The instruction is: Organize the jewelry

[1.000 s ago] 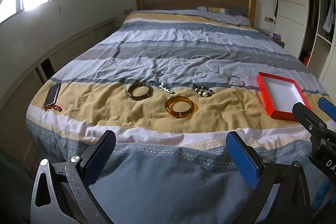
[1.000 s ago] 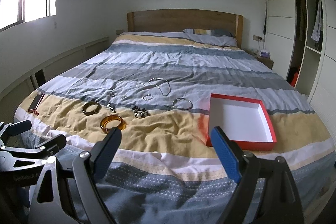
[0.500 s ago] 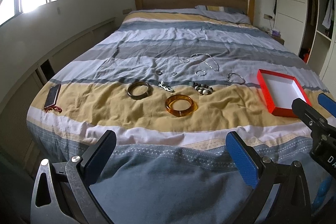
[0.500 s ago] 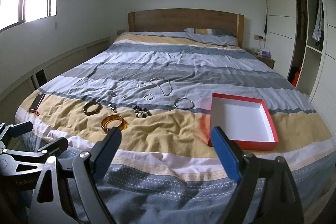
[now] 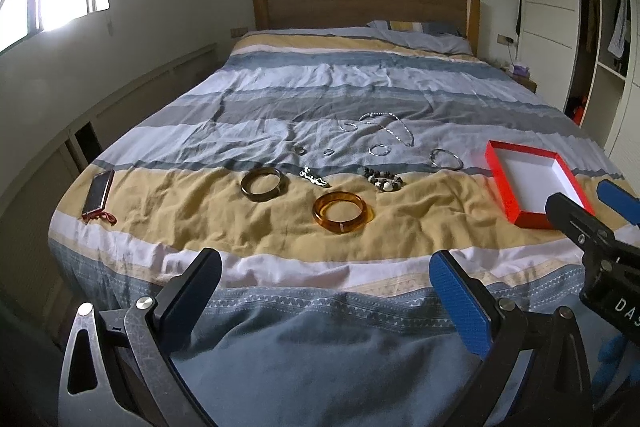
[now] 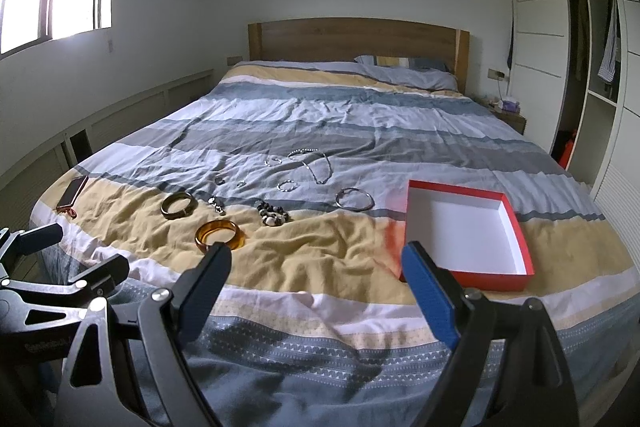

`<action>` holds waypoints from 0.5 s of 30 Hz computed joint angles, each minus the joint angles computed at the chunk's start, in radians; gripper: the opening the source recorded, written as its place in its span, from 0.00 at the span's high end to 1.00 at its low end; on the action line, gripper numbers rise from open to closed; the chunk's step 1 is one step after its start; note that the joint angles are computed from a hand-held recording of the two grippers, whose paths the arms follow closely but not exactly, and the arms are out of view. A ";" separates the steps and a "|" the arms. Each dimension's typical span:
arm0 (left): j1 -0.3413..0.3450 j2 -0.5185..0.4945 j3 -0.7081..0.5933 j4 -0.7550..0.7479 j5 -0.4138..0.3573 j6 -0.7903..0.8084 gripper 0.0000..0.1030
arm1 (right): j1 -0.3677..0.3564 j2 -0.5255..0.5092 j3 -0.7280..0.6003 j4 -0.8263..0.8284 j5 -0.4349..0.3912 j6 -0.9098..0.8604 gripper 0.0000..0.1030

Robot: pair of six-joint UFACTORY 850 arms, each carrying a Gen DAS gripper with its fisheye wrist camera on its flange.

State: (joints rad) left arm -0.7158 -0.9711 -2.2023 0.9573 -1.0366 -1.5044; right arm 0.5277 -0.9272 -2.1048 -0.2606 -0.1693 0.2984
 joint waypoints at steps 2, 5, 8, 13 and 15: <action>0.003 0.010 0.016 -0.005 0.016 0.000 0.03 | 0.001 -0.003 -0.004 0.005 -0.001 -0.005 0.16; 0.012 0.030 0.043 -0.010 0.035 -0.011 0.03 | 0.001 -0.012 -0.021 0.073 -0.012 -0.073 0.16; 0.023 0.052 0.075 -0.002 0.035 -0.038 0.02 | 0.005 -0.057 -0.106 0.154 -0.061 -0.165 0.16; 0.052 0.095 0.149 -0.020 0.057 -0.093 0.01 | 0.003 -0.112 -0.203 0.202 -0.107 -0.249 0.16; 0.062 0.093 0.148 -0.042 0.065 -0.081 0.01 | -0.003 -0.130 -0.229 0.260 -0.123 -0.300 0.16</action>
